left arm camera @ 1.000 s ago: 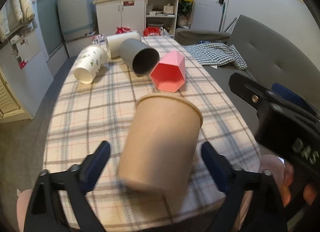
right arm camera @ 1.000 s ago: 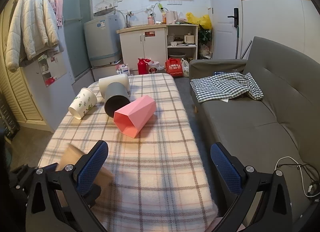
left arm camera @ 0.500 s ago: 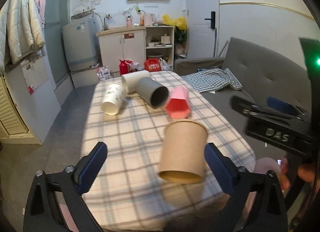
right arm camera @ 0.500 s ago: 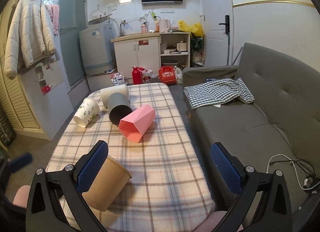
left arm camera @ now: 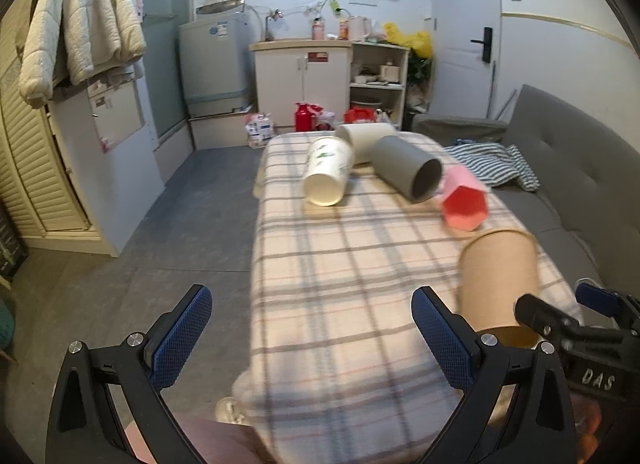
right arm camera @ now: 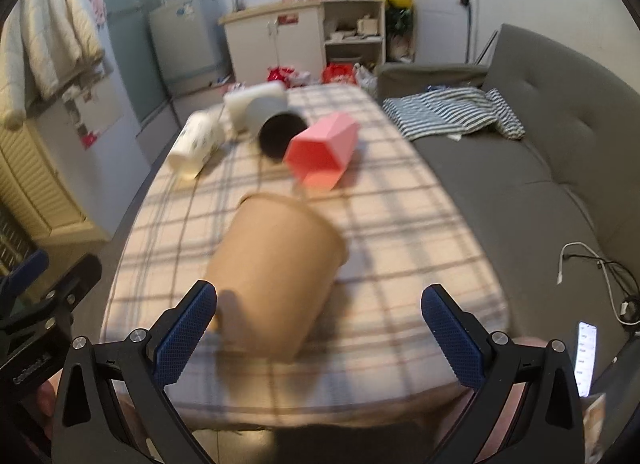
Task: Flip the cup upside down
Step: 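Grasp the brown cup with the right tool while the left tool releases it, then rotate the brown cup opening upward with the right tool and lower it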
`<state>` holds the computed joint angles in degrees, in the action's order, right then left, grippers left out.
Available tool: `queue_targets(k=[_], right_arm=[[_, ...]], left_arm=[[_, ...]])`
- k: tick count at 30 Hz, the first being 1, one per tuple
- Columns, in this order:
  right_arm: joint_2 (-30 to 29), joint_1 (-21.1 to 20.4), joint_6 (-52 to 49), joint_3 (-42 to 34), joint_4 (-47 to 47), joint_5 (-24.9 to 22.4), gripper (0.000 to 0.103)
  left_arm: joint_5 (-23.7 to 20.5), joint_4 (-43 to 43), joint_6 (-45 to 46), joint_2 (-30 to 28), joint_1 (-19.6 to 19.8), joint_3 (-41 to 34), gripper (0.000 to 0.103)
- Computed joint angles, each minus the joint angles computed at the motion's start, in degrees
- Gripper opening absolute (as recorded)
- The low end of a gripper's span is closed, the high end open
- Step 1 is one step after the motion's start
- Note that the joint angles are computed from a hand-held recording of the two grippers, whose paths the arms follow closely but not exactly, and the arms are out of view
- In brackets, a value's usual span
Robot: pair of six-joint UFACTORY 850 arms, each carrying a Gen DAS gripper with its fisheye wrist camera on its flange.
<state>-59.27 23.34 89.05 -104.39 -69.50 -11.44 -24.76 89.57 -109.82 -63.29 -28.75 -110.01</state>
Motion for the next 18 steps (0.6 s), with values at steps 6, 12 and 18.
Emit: queue_targets(k=[6, 12, 18], right_arm=[[-4.1, 1.1, -19.2, -6.0, 18.7, -1.0, 0.103], [-7.4, 0.9, -33.2, -10.9, 34.3, -3.4, 0.091], [-7.1, 0.4, -39.7, -10.8, 39.7, -2.5, 0.086]], left_arm=[[1.3, 0.4, -3.6, -0.3, 1.4, 0.7, 0.103], [3.3, 0.5, -5.0, -0.7, 2.3, 0.3, 0.103], [4.2, -2.6, -2.2, -1.6, 2.3, -1.3, 0.103]])
